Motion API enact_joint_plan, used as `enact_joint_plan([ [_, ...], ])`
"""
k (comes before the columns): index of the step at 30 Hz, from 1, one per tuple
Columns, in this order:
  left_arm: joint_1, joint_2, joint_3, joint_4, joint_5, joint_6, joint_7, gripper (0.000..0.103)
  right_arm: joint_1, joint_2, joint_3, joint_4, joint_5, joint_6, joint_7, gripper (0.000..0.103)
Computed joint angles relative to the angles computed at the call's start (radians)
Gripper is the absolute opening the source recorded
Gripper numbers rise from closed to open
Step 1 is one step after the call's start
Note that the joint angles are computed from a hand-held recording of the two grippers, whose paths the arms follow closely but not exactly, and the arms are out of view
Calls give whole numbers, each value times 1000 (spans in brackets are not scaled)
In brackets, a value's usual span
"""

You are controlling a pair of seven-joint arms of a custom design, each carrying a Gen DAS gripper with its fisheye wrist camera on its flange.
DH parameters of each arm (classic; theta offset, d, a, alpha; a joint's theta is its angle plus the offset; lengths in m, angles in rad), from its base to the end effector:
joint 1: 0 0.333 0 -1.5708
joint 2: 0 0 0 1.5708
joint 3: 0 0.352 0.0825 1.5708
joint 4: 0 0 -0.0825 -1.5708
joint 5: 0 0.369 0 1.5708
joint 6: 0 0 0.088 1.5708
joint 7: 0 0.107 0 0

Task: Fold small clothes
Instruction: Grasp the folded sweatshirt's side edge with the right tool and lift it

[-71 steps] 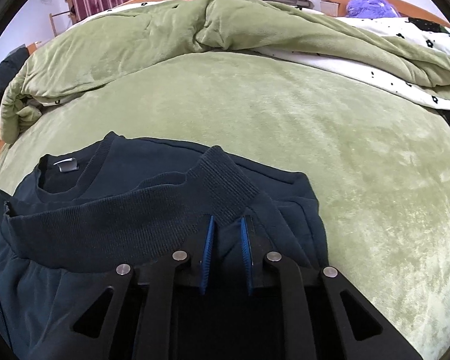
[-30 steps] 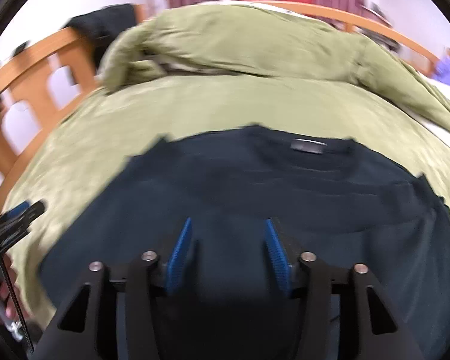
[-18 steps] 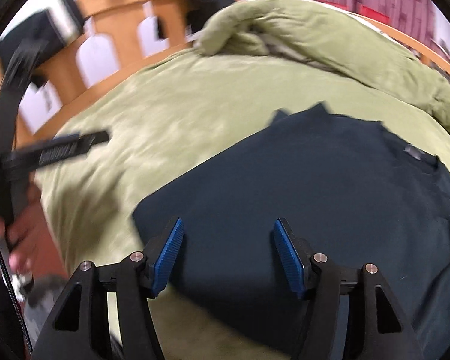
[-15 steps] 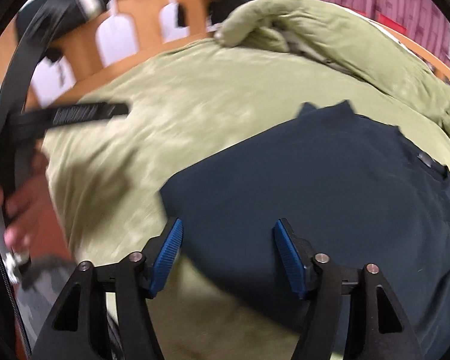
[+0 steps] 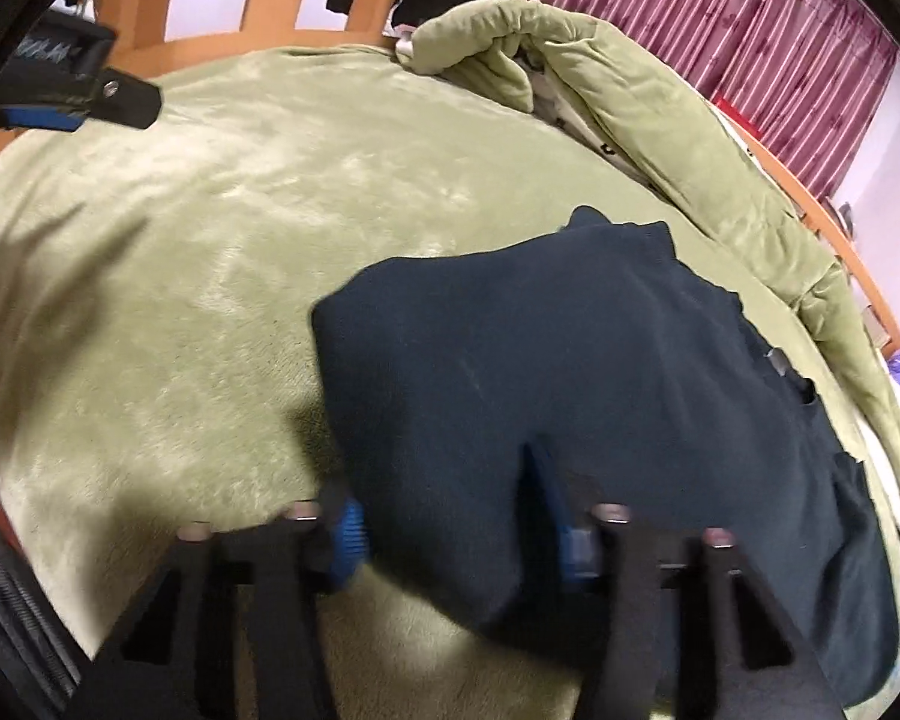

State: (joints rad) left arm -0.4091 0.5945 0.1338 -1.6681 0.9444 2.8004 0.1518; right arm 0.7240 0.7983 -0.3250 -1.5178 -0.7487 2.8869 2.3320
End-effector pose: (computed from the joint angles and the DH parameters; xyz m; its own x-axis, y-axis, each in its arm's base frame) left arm 0.6769 -0.2489 0.3448 0.2518 -0.9663 0.0540 -0.6956 -0.2195 -0.6841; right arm 0.6546 0.3860 0.2883 0.3280 -0.8816 0.3393 -0.6368 -0.4717 -0.6099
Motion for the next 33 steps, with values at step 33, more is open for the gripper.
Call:
enact_joint_plan([
  [33,-173,315,-102,587,-370,-110,520,59,-486,-501,128,-648,482,578,-244,17],
])
